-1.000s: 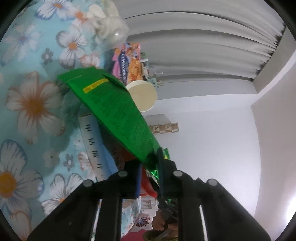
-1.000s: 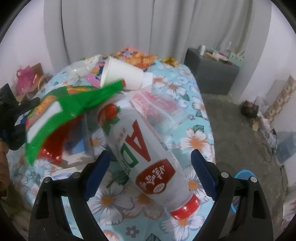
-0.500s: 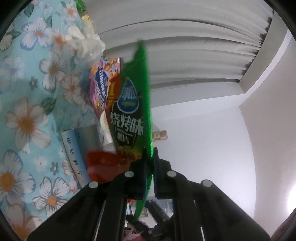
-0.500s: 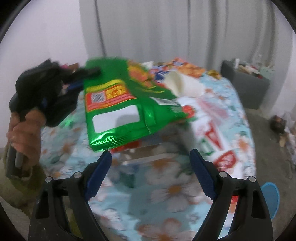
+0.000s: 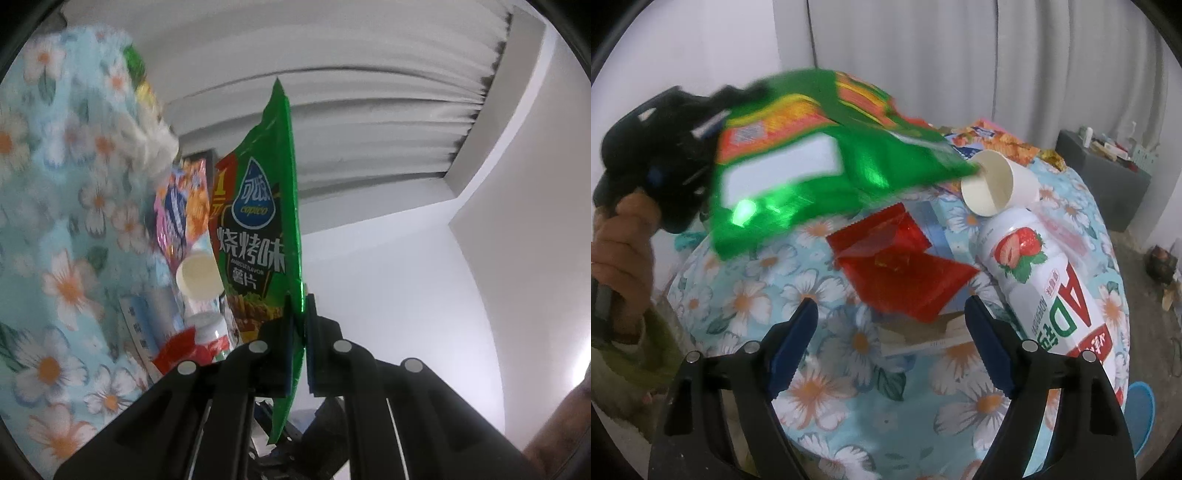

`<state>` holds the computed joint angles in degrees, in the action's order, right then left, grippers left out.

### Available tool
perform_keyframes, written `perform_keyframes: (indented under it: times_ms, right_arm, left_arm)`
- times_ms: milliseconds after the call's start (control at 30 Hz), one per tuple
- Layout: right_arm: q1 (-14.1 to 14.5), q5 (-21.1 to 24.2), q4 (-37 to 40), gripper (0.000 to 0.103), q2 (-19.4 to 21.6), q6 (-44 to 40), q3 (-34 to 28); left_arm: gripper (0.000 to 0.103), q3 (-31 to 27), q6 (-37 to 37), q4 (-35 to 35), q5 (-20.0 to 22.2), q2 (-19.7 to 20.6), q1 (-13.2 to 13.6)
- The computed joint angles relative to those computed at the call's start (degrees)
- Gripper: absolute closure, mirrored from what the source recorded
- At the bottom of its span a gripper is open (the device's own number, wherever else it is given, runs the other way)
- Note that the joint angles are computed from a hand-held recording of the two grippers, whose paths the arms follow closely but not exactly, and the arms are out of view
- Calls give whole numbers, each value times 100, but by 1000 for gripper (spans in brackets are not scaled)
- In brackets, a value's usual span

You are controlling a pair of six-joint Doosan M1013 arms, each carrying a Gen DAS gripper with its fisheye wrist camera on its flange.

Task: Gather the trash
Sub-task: 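Lift the green chip bag with the left tool while the right tool reaches the red wrapper, then grasp the red wrapper with the right tool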

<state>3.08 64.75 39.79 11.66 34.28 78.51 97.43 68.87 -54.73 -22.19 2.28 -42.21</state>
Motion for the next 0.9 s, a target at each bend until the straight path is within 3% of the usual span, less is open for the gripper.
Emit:
perform_keyframes:
  times_ms: [67, 200, 333, 533, 767, 900]
  right_arm:
    - [17, -3, -22, 30, 40, 103, -48]
    - [72, -26, -100, 34, 136, 346, -159]
    - [125, -54, -229, 38, 204, 527, -218]
    - [42, 256, -25, 47, 372, 869, -403]
    - [-197, 984, 505, 70, 659, 1725, -715]
    - [-339, 1426, 975, 71, 804, 2126, -825]
  left_arm:
    - [98, 78, 411, -323, -116, -102, -51]
    - [98, 136, 1847, -1623, -246, -257, -148]
    - [99, 169, 2415, -2245, -396, -313, -221]
    - [99, 260, 2676, -2556, -498, -373, -252]
    - [99, 265, 2980, -2809, -525, -377, -268]
    - [99, 265, 3125, -2947, -571, -379, -285]
